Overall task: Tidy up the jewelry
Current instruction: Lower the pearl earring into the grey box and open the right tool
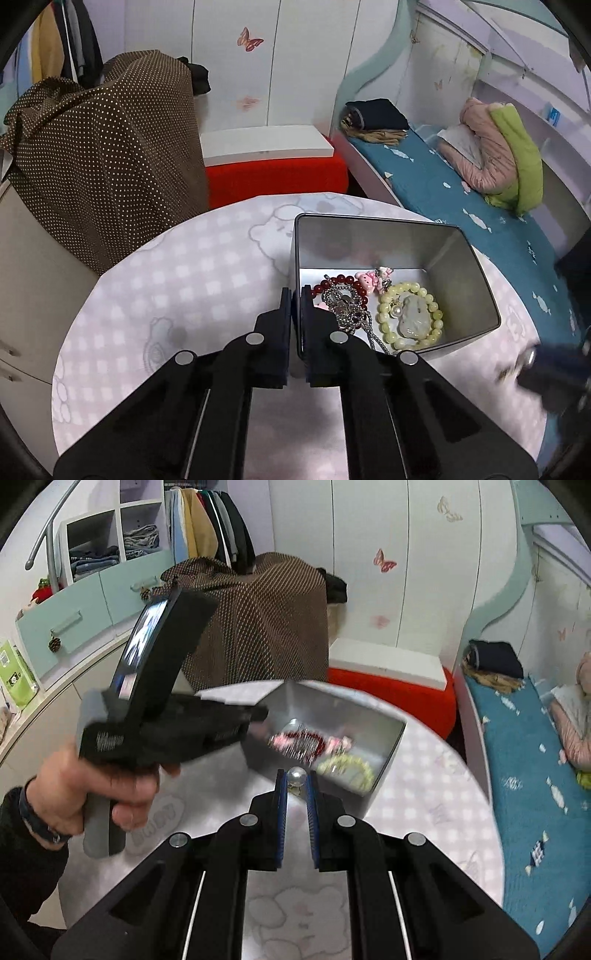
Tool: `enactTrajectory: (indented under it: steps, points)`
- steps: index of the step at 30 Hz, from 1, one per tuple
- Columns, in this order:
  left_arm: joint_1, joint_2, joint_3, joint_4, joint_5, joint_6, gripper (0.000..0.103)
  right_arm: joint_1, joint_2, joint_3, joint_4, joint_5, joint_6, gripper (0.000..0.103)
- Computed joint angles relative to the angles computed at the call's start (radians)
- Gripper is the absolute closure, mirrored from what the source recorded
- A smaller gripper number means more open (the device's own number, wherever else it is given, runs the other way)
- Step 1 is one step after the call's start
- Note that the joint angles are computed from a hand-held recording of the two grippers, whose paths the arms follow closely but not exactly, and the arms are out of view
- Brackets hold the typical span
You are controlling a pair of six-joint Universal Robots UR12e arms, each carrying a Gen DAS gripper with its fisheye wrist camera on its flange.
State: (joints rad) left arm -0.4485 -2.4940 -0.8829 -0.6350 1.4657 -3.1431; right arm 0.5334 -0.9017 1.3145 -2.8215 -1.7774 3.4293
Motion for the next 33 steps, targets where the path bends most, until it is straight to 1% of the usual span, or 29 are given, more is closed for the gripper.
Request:
enactTrajectory:
  steps: [5,11,16,17,23,26,27,28,29,30,31,32,33]
  points:
    - [0.002,0.022,-0.037,0.011,0.001,-0.003,0.1,-0.016,0.013,-0.038,-0.001,-0.003,-0.042,0.094]
    - [0.006,0.051,-0.091,0.035,0.007,-0.021,0.1,-0.025,0.035,-0.085,0.016,0.004,-0.07,0.094]
    - [0.007,0.067,-0.12,0.048,0.012,-0.028,0.1,-0.029,0.053,-0.118,0.05,0.022,-0.084,0.094]
    - [0.007,0.07,-0.125,0.05,0.013,-0.029,0.1,-0.031,0.059,-0.128,0.068,0.029,-0.085,0.094]
    - [0.01,0.078,-0.136,0.047,0.006,-0.04,0.099,-0.039,0.075,-0.15,0.137,0.06,-0.067,0.094]
    - [0.01,0.078,-0.134,0.048,0.009,-0.043,0.098,-0.042,0.076,-0.145,0.152,0.073,-0.029,0.093]
    - [0.009,0.08,-0.137,0.057,0.013,-0.044,0.098,-0.044,0.073,-0.137,0.148,0.072,-0.009,0.09]
    - [0.008,0.083,-0.139,0.063,0.024,-0.039,0.093,-0.045,0.069,-0.127,0.14,0.068,0.016,0.081]
    - [0.006,0.085,-0.141,0.072,0.035,-0.035,0.085,-0.048,0.065,-0.119,0.128,0.072,0.031,0.077]
    - [0.005,0.089,-0.148,0.091,0.05,-0.038,0.054,-0.05,0.061,-0.11,0.114,0.079,0.046,0.07]
    - [0.004,0.095,-0.16,0.124,0.068,-0.052,0.023,-0.052,0.053,-0.093,0.089,0.083,0.066,0.059]
    - [0.004,0.101,-0.174,0.161,0.082,-0.064,0.016,-0.052,0.048,-0.085,0.076,0.079,0.076,0.051]
    - [0.004,0.108,-0.188,0.2,0.09,-0.071,0.014,-0.051,0.045,-0.08,0.066,0.073,0.08,0.032]
